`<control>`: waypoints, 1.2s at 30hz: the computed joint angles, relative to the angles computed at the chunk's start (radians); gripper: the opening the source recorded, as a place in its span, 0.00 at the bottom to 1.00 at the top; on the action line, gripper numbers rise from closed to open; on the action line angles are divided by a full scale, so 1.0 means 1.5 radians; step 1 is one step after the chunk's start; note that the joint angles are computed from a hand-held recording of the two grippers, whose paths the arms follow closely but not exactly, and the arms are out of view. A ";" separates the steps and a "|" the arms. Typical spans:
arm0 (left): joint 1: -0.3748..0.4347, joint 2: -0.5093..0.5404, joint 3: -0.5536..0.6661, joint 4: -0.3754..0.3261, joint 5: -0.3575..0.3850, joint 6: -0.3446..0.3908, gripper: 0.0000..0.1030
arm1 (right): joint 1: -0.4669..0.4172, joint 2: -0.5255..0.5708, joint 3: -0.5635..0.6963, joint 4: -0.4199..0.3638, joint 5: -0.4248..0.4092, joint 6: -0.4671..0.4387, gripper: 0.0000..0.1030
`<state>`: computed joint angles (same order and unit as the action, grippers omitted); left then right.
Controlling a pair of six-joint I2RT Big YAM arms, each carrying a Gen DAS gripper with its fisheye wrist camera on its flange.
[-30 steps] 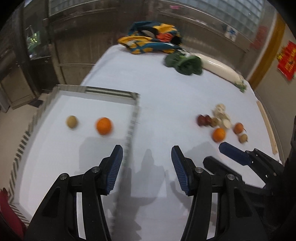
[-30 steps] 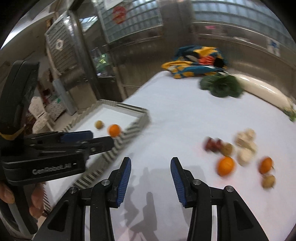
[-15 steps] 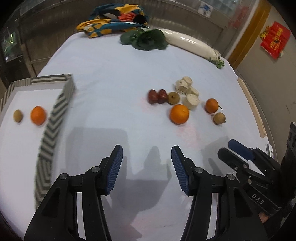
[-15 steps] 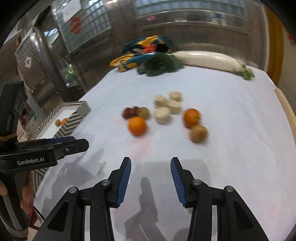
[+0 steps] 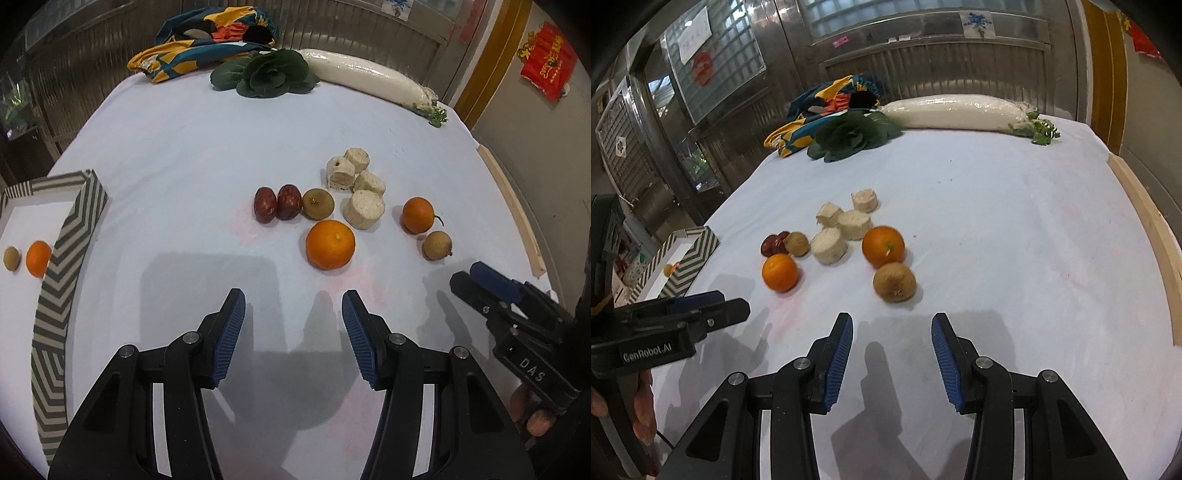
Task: Organize fruits
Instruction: 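Move both open tools back toward the remaining fruits, then grasp an orange with the left tool while the right tool grasps the brown pear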
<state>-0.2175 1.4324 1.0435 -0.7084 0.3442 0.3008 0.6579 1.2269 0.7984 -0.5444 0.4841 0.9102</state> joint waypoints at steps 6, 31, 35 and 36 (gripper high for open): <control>-0.008 0.008 0.003 0.015 -0.013 -0.003 0.53 | -0.011 0.021 0.020 -0.006 -0.001 -0.024 0.42; -0.059 0.049 0.027 0.051 -0.060 -0.023 0.53 | -0.062 0.060 0.034 0.023 -0.051 -0.084 0.27; -0.063 0.057 0.028 0.069 -0.063 -0.023 0.44 | -0.059 0.059 0.033 0.024 -0.050 -0.089 0.27; -0.063 0.055 0.026 0.073 -0.062 -0.018 0.30 | -0.057 0.058 0.033 0.024 -0.049 -0.090 0.27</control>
<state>-0.3114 1.5152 1.0821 -0.5984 0.2509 0.2742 0.5724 1.3135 0.8472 -0.5078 0.4099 0.7757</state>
